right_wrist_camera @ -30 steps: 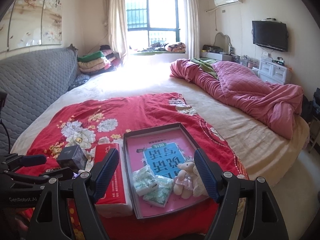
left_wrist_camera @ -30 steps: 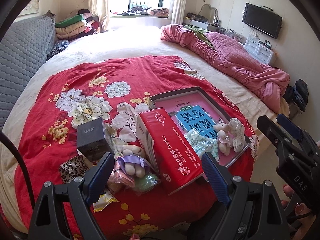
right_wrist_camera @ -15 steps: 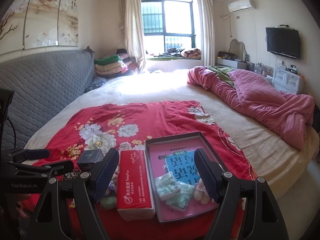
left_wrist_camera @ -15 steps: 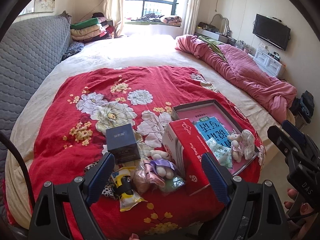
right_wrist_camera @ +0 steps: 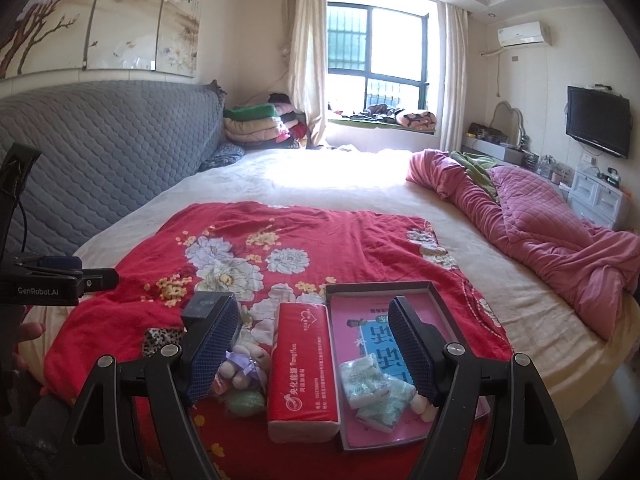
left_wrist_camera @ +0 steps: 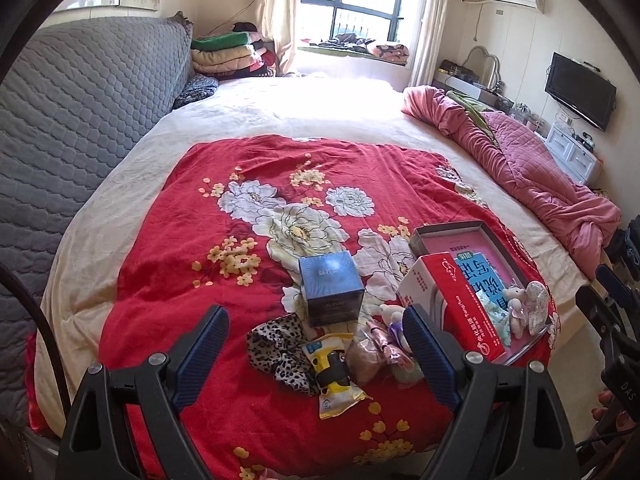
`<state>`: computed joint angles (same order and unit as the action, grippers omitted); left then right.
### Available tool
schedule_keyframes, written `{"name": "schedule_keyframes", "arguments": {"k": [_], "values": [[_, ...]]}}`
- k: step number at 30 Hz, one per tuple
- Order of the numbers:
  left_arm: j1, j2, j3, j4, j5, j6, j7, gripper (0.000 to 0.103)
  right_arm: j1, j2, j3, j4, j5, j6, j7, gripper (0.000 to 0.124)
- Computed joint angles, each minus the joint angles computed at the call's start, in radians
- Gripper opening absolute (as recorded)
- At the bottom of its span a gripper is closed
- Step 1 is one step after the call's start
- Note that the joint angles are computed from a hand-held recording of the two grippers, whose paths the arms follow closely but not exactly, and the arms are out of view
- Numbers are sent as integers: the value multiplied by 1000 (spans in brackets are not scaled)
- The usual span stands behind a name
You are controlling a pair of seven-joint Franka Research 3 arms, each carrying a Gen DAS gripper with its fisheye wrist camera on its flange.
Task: Organize soft objects
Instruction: 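Lower both open tools over the pile beside the red tissue box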
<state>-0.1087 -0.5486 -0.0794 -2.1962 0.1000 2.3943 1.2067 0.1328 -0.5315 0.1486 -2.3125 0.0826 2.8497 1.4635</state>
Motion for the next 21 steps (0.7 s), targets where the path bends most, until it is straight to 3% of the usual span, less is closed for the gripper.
{"name": "schedule_keyframes", "arguments": {"k": [14, 21], "values": [[28, -21, 21, -79, 4, -7, -12, 88, 53, 41, 7, -14, -2, -26, -54, 79], [1, -4, 42, -111, -61, -7, 14, 88, 74, 58, 2, -29, 0, -33, -68, 79]]}}
